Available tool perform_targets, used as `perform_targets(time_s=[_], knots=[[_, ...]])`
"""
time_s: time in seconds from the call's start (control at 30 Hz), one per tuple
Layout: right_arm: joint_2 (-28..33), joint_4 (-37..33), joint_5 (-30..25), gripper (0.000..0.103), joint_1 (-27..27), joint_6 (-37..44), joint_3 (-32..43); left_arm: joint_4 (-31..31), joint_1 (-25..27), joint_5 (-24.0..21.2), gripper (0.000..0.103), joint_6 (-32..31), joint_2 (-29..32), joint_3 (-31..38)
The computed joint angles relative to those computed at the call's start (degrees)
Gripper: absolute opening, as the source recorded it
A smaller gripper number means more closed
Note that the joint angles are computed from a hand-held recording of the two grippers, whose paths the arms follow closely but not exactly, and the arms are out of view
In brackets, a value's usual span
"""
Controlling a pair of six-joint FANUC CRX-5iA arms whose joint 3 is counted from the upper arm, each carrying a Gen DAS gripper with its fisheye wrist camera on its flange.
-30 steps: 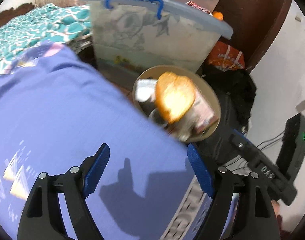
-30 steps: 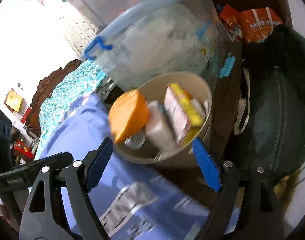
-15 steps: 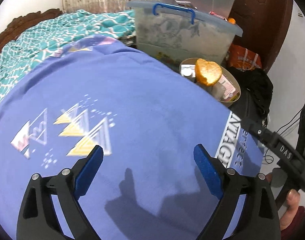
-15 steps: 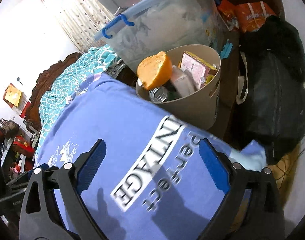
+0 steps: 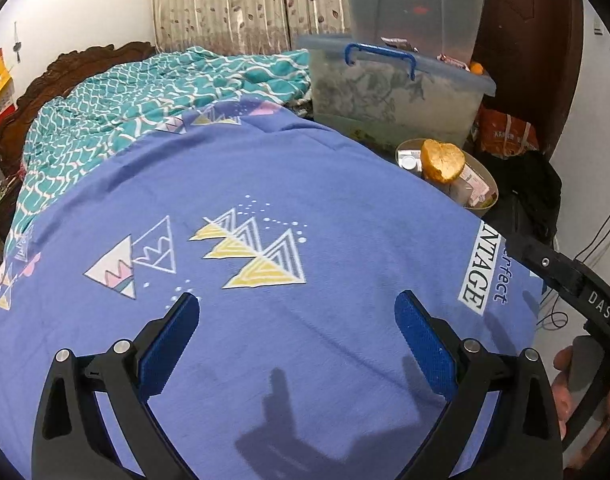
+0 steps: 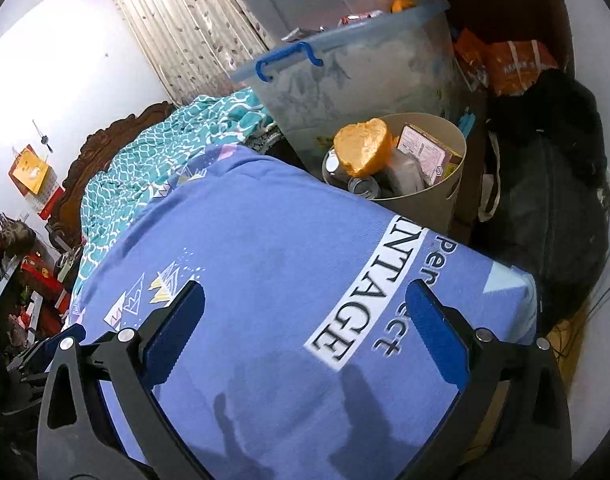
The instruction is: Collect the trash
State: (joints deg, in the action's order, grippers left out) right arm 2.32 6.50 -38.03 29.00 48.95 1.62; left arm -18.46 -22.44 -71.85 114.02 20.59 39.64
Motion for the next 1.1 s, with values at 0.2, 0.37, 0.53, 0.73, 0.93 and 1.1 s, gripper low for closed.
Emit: perform_targets(time_s=[0.2,0.37,0.53,0.73,0.93,1.1], knots=[[-2.29,9.21,0.89,0.099,3.66,-9.54,-3.99,-5.21,-1.15,-0.01,0.094,2.49,-3.34,-2.93],[-2.94,11.76,0.56,0.099,5.68,-11.97,-4.65,-10.83,-2.64,-0.40,0.094,5.07,-6.12,-5.18],[-3.55,14.25,0.63,0.099,7.40,-13.29,-5.26,-13.49,-3.26,-0.28,0.094,6.88,-8.66,-7.54],[-4.70,17.68,1.17,0.099,8.97,-16.02,-6.68,-14.69,-3.51,0.11,0.094,8.23,-10.34,-9.19],[-5.98,21.48,0.87,0.099,9.65,-19.70,-8.40,-14.99,-3.73,0.46,0.094,8.47,-10.95,-9.73],[-7.55,22.62,-0.87,0.099,9.55,-21.35,-9.59,-16.15,-4.96,0.29,0.094,8.40,-10.90,-8.89]])
